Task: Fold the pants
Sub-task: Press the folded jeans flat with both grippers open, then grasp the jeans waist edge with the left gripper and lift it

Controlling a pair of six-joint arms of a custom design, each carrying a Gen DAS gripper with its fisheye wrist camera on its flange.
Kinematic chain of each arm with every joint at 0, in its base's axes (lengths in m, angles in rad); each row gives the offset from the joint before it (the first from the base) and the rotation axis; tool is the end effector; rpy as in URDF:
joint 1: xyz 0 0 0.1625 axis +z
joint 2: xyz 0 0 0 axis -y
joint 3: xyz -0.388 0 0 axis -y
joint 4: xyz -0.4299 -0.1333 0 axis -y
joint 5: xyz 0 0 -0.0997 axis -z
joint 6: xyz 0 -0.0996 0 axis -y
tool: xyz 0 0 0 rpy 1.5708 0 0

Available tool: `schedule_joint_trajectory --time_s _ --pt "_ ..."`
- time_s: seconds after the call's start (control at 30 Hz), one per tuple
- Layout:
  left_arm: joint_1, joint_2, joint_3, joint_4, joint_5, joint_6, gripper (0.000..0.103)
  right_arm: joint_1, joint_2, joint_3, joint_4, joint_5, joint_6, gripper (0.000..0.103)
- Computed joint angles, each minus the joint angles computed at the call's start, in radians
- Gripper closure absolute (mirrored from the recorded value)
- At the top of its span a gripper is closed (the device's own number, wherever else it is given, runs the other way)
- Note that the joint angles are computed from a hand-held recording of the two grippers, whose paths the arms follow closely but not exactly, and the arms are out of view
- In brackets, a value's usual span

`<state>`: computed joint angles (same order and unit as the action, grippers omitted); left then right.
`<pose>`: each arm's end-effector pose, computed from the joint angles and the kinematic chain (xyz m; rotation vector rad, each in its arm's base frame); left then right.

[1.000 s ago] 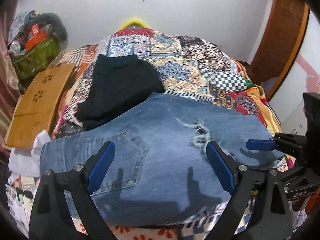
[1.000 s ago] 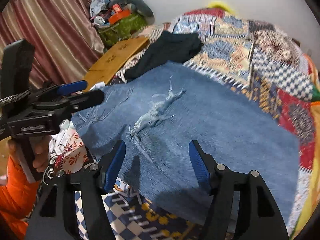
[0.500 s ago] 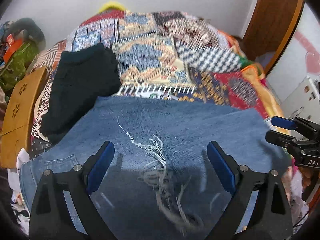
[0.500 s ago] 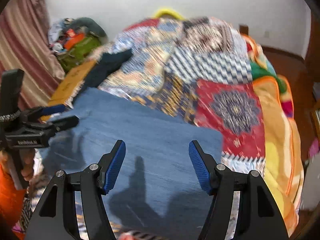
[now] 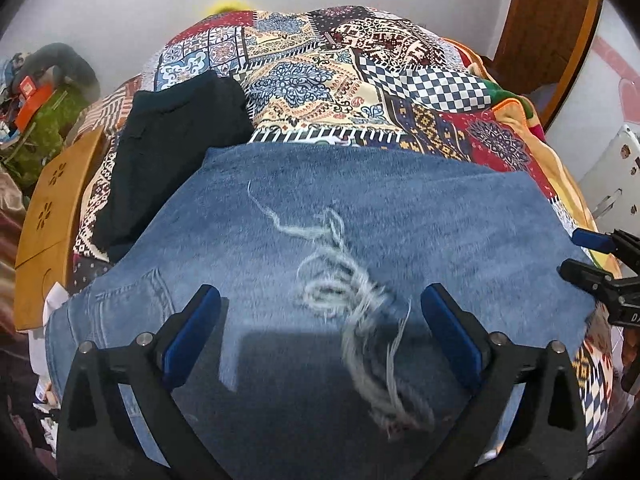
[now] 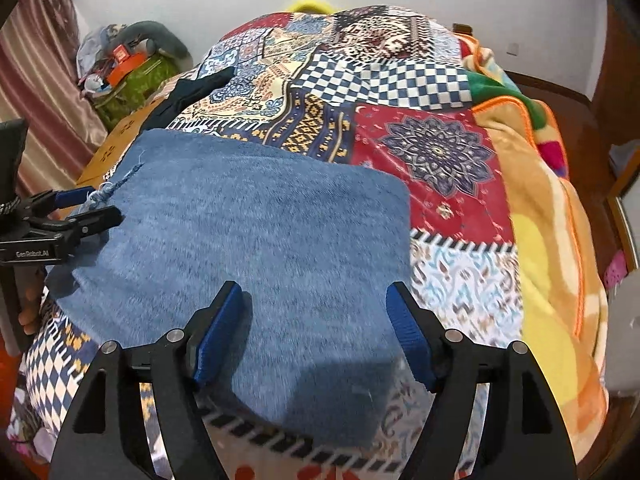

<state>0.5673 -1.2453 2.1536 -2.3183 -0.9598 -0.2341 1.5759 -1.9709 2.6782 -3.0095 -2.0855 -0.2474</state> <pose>-0.2973 -0.4152 0.0947 1.0121 2.3281 -0.2977 0.0858 -0.3073 0.2426 0.0629 -2.4357 0.8444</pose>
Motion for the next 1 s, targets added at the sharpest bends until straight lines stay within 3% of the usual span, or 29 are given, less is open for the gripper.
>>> schedule_joint_trajectory --time_s 0.3,0.43,0.6,0.8,1.0 --pt "0.007 -0.111 0.043 0.046 -0.066 -0.062 0.001 0.077 -0.017 0.006 -0.004 -0.113 0.056 0.028" --pt "-0.015 -0.187 0.066 0.054 0.006 -0.075 0.001 0.155 0.019 -0.023 -0.048 -0.159 0.043 0.028" --pt "-0.011 -0.311 0.104 0.055 0.109 -0.108 0.001 0.266 0.131 -0.089 -0.138 -0.188 0.013 0.028" --pt "0.06 -0.459 0.136 0.143 0.181 -0.169 0.001 0.325 0.294 -0.162 -0.227 -0.154 -0.033 0.023" --pt "0.2 -0.575 0.143 0.222 0.119 -0.256 0.001 0.333 0.462 -0.234 -0.228 -0.112 -0.01 0.023"
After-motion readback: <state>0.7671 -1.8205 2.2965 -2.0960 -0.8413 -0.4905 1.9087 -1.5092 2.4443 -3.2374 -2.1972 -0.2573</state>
